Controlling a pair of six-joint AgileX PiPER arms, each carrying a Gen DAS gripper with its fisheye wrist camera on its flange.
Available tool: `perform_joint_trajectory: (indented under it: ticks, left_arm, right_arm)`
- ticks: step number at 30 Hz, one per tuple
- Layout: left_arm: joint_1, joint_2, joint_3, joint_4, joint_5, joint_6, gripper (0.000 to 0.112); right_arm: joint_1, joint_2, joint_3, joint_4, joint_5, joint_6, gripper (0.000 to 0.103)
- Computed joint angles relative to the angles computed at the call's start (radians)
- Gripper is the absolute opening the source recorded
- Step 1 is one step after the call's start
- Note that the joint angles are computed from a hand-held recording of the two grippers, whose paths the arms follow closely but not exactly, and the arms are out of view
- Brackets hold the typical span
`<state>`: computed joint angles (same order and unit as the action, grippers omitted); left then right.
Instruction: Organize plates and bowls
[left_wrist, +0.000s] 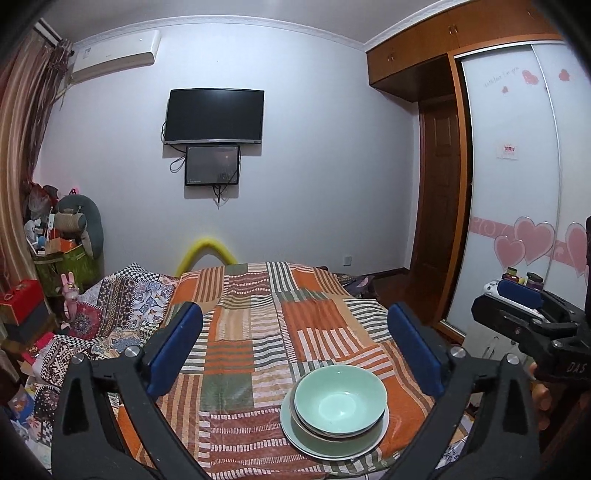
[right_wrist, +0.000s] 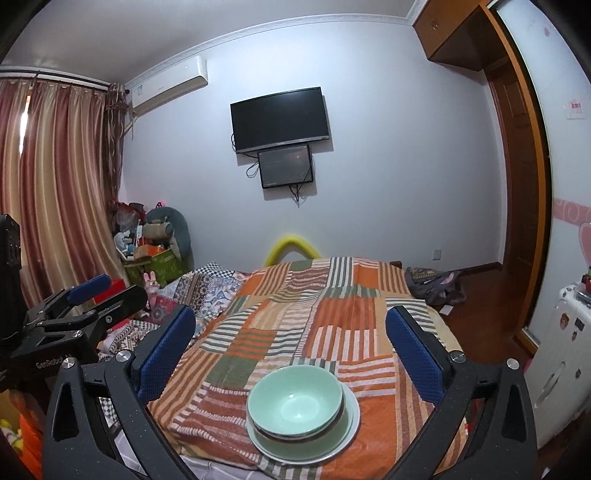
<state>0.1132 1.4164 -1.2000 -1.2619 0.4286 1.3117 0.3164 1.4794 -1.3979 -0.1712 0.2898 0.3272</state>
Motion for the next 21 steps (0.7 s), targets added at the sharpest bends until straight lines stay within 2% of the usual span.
perform_joint_trajectory:
  ticks: [9,21]
  left_arm:
    - [-0.002,-0.008,0.018,-0.030,-0.005,0.045,0.103]
    - [-0.003,0.001,0.009,0.002,0.007,0.004,0.103]
  right_arm:
    - [-0.003,-0.019,0.030,-0.003,-0.012,0.003,0.103]
    - [-0.006,-0.022,0.033,-0.013,-0.011,0.014,0.103]
